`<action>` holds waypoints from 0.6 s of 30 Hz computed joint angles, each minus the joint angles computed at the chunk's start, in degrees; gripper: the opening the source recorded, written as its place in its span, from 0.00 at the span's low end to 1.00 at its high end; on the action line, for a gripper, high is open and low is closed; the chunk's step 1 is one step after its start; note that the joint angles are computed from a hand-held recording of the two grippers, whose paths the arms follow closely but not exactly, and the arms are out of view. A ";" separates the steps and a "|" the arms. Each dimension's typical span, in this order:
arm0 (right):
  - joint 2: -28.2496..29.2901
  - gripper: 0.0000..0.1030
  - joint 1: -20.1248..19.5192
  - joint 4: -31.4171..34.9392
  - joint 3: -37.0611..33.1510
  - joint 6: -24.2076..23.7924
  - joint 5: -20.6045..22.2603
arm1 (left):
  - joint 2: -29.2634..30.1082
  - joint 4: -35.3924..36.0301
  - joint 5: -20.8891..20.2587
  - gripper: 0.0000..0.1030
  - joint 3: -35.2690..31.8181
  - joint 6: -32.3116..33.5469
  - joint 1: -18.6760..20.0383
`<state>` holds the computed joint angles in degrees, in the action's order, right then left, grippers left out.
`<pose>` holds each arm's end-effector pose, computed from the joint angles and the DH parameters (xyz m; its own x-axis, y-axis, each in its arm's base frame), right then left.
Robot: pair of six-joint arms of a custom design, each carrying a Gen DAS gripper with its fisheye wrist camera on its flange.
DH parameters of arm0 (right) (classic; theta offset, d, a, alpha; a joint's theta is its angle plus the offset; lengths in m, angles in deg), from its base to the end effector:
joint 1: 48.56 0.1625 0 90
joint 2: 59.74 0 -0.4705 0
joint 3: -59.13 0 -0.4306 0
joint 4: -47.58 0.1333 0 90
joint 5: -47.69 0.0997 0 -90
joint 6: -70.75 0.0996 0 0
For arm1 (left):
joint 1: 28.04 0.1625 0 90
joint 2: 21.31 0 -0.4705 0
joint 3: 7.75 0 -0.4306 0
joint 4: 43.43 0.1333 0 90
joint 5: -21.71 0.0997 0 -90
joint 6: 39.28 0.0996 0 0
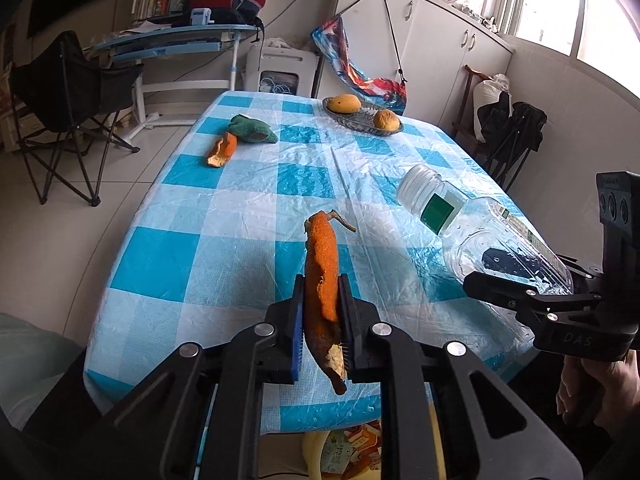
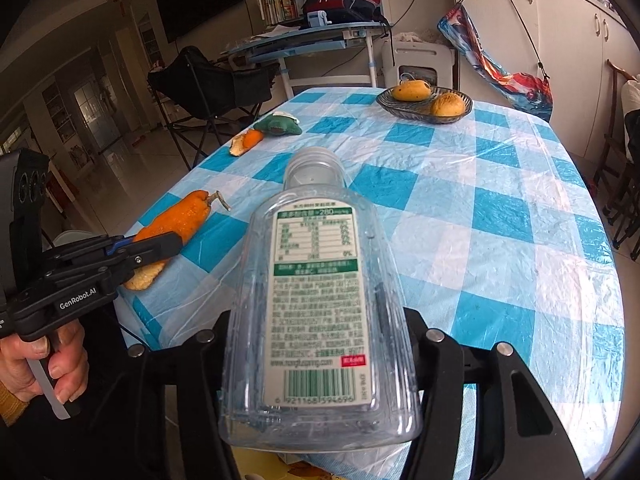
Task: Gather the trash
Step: 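Carry the orange peel and plastic bottle toward the yellow basin with both grippers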
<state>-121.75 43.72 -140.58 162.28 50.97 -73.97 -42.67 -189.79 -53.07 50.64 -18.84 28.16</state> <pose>0.1076 -0.6667 0.3322 -0.8095 0.1981 0.5527 -0.3141 0.6492 -0.6927 -0.3725 -0.8431 0.0169 -0.6133 0.7092 -0.3477 0.7888 0.5725 -0.2237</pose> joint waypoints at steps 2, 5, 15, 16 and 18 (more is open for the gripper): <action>-0.37 0.54 0.09 -0.78 0.59 0.29 0.45 | -0.35 -0.16 -0.28 0.14 0.44 -0.35 0.03; -1.02 0.54 0.15 -1.81 1.64 1.26 1.42 | -1.07 -0.26 -0.79 0.14 1.50 -1.12 0.14; -1.78 0.54 0.91 -3.63 3.83 1.73 2.65 | -3.19 -1.50 -1.10 0.14 5.60 0.11 -0.17; -1.87 0.54 0.97 -3.78 4.09 1.75 2.72 | -3.38 -1.56 -1.16 0.14 5.94 0.16 -0.19; -2.01 0.54 1.17 -4.04 4.59 1.92 2.74 | -3.81 -1.73 -1.28 0.14 6.72 0.29 -0.21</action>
